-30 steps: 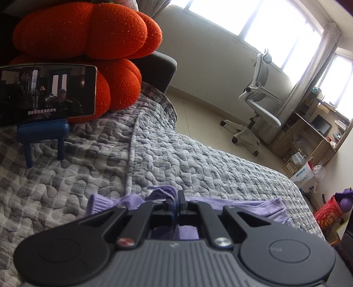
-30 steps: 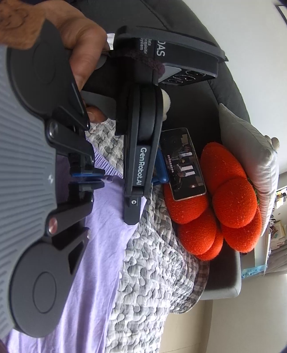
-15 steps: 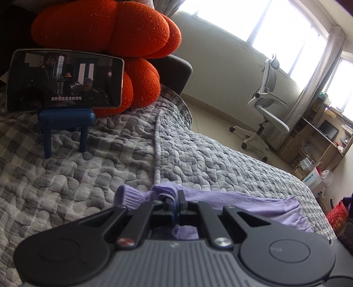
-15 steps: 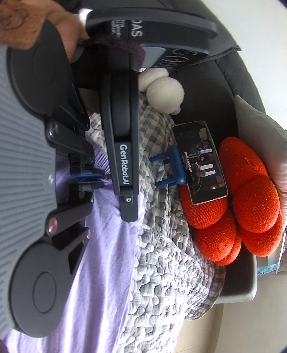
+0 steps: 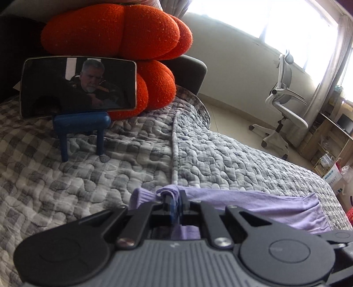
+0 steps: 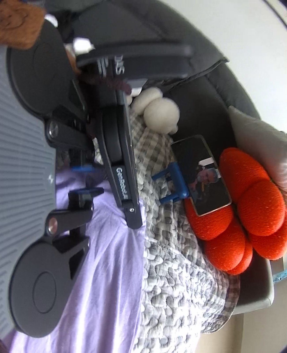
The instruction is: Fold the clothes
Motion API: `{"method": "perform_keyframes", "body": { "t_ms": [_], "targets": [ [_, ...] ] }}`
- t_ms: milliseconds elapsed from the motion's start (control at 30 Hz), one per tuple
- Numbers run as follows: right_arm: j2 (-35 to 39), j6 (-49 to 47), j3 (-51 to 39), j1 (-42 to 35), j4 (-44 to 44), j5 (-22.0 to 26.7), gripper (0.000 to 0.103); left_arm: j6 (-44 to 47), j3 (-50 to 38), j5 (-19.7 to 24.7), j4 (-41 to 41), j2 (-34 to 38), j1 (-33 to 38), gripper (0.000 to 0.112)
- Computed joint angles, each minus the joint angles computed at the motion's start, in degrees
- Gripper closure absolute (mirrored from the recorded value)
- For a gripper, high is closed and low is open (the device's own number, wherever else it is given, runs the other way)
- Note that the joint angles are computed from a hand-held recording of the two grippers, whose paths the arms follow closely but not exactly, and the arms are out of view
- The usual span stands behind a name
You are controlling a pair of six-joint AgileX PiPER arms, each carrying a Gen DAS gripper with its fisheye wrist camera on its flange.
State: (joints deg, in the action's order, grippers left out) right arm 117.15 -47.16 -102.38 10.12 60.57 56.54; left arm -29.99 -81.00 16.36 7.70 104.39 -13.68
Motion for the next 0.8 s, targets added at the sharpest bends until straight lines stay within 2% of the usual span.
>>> {"method": "perform_keyframes", "body": {
  "t_ms": [67,233,400,533,600,700,800],
  "targets": [
    [-2.25,-1.7,1.67,-3.17,1.39,1.67,0.063,-1.36,0.75,-0.37,0.26,-0.93,0.48,0.107],
    [-7.31,-4.42,6.2,-10.81,1.68,1.4,0.063,-14.4,2.74,0.35,11.53,-3.56,0.3,0.106],
    [-10.75,-8.43,11.6,-18.11,-2.2,-1.51,0.063,-16.28,6.23,-0.19,13.69,-7.25,-1.82,0.106],
    [-10.76,-10.41,14.26,-23.21,-1.96,-0.79,0.063,-15.4,7.29,-0.9,12.56,-7.78,-5.18,0.1],
    [-10.69,-11.62,15.1,-23.73,-3.52,-1.59,0.063,-14.04,5.32,0.83,11.83,-6.19,-7.37,0.098],
    [-10.83,-11.59,16.29,-23.45,-8.5,-3.74,0.065,-16.75,2.7,4.8,15.77,-3.32,-10.49,0.098],
    [-11.63,-14.89,18.02,-25.63,-7.84,-3.17,0.068,-21.93,4.64,4.24,20.18,-3.79,-11.38,0.098]
  ]
}}
